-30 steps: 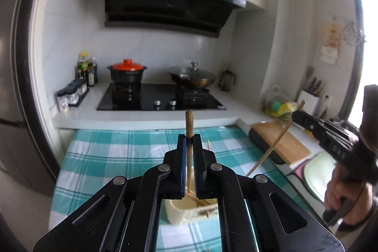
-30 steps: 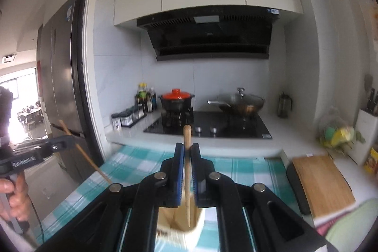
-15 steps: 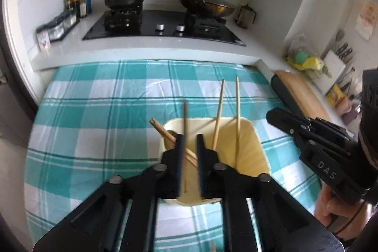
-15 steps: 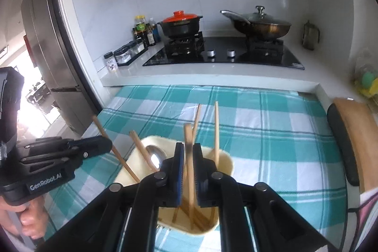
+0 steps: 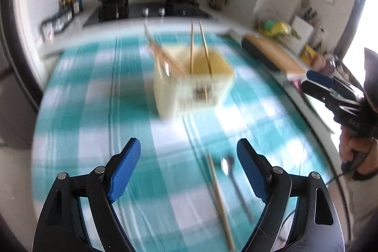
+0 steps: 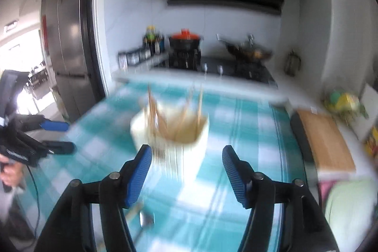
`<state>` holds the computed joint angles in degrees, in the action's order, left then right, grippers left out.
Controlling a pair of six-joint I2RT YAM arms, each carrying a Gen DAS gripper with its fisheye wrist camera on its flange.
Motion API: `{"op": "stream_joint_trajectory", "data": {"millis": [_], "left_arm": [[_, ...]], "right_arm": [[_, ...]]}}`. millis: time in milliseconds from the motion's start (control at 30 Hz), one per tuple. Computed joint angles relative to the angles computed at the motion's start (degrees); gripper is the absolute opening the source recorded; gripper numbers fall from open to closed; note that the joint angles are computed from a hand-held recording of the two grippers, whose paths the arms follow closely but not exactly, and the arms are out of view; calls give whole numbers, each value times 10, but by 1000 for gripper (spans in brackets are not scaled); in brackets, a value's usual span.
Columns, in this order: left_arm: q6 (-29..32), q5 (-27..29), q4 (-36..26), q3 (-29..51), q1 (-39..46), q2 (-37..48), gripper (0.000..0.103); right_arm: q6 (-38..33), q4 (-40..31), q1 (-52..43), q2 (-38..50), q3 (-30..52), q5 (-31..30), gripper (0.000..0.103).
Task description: Organize utensils
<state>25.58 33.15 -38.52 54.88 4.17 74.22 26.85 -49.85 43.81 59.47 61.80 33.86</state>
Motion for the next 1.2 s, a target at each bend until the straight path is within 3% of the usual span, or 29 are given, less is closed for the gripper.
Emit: {"op": "stream_joint_trajectory", "data": {"millis": [67,167,200,267,367,533,733,833,900,933,967,1000,1100,1200], "left_arm": [[16,3,36,-115,31,-63,85],[14,9,69,-243,73,-125,85],[12,13,73,-272,83,-137,85],[13,16,72,-316,89,-145,85],[9,8,65,-348,59,-162,85],[-73,-28,120,-354,-30,-191,85],[-166,-148,277,-338,-171,-97,80],[-181,-208,326,-328,-221,-31,62],[-190,-233,342,-326,-238,-1,33],[-193,-240,357,-338,-241,-10,30],[-191,-241,361,-344,-242,-16,15],[-189,-238,360,-345,-240,-15,6],[-194,-227,359,-350,-217,-21,5],[-188,-221,351,-356,-176,-33,4]], "right_arm": [[113,-36,81,-36,-83,32,63],[380,-105,252,-35,-189,81,63],[497,-127,318,-13,-218,84,63],[662,-152,409,32,-244,79,63],[752,-162,474,62,-256,68,63],[788,-193,494,80,-237,77,63],[709,-150,453,84,-224,89,63],[702,-151,451,89,-213,95,63],[683,-147,443,94,-205,97,63],[670,-142,437,95,-202,97,63],[646,-129,425,97,-199,95,63],[620,-113,411,100,-197,93,63],[516,-41,357,110,-193,86,63],[411,40,297,141,-185,60,54]]}}
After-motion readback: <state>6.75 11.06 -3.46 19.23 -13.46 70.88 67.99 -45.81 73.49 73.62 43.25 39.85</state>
